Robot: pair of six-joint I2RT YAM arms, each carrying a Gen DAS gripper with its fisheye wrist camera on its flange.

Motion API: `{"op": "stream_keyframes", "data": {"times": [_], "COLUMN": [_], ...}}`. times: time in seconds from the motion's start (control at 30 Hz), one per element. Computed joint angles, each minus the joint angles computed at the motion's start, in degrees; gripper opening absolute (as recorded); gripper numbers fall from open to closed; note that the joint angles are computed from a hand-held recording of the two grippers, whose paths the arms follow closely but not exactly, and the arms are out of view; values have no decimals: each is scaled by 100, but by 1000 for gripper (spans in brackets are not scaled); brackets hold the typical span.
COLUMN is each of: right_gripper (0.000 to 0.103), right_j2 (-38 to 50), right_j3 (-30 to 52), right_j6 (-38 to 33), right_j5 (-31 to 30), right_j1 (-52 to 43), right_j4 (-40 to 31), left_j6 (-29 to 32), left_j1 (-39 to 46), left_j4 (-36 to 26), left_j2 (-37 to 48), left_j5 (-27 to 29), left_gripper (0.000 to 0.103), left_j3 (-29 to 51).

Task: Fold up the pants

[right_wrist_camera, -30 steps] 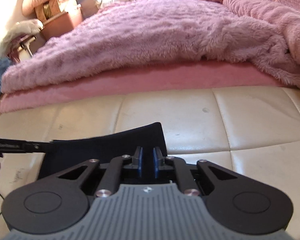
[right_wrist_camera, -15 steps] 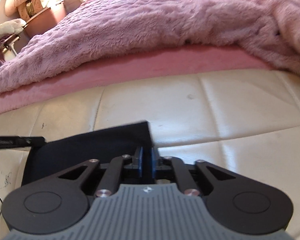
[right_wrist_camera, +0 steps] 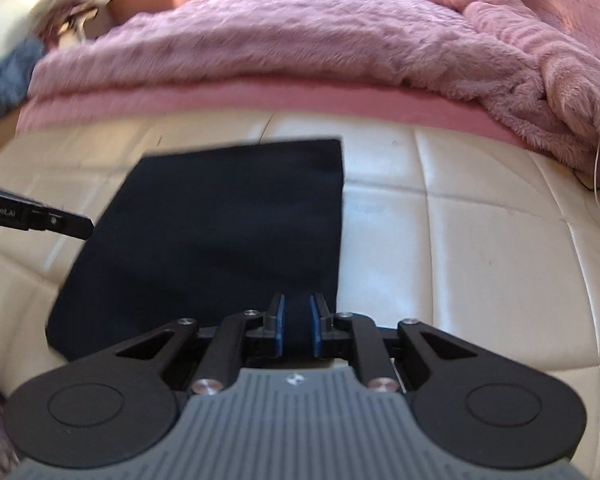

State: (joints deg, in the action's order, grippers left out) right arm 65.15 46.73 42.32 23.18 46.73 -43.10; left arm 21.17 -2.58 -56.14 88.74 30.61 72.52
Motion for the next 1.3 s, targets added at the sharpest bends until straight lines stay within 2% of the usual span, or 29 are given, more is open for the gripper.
{"op": "stream_keyframes", "data": {"times": [0.17, 0.33, 0.37, 0.4, 0.43, 0.53, 0.6, 0.7, 0.87, 0.93, 1.07, 1.23, 1.3], "right_gripper": [11, 16, 21, 26, 37, 43, 47, 47, 48, 49, 63, 63, 62], "right_j2": [65, -258, -354, -498, -621, -1028, -1104, -921, -15, 313, 612, 1137, 1338], "right_j3": [-344, -499, -501, -523, -563, -848, -1055, -1318, -1364, -1302, -1388, -1143, -1079], "right_j6": [121, 101, 112, 127, 115, 134, 230, 393, 442, 418, 425, 159, 161], "right_j5": [59, -225, -258, -325, -432, -1075, -1728, -2559, -3807, -3965, -4458, -4730, -4867], "right_j1": [124, -181, -234, -327, -475, -1227, -1882, -2739, -3685, -3836, -4090, -4075, -4072], "right_j4": [-2, 58, 54, 79, 163, 691, 1161, 1816, 2690, 2841, 3288, 3481, 3647], "left_j6": [-50, -204, -274, -369, -593, -1090, -1478, -1822, -2078, -2072, -2094, -2224, -2298], "left_j1": [21, 210, 307, 387, 391, 577, 705, 852, 861, 845, 925, 963, 947], "left_j4": [173, 96, 159, 198, 292, 511, 625, 528, 607, 680, 789, 1024, 1078], "left_j2": [-78, -82, -99, -55, 43, 371, 702, 1243, 1550, 1577, 1735, 1862, 1915], "left_j5": [-208, 59, 199, 321, 398, 625, 847, 1219, 1460, 1473, 1718, 1971, 2005], "left_gripper": [6, 7, 10, 21, 30, 45, 48, 49, 53, 56, 56, 53, 48], "left_j3": [-362, -262, -274, -221, -129, 51, 193, 454, 481, 451, 425, 341, 356]}}
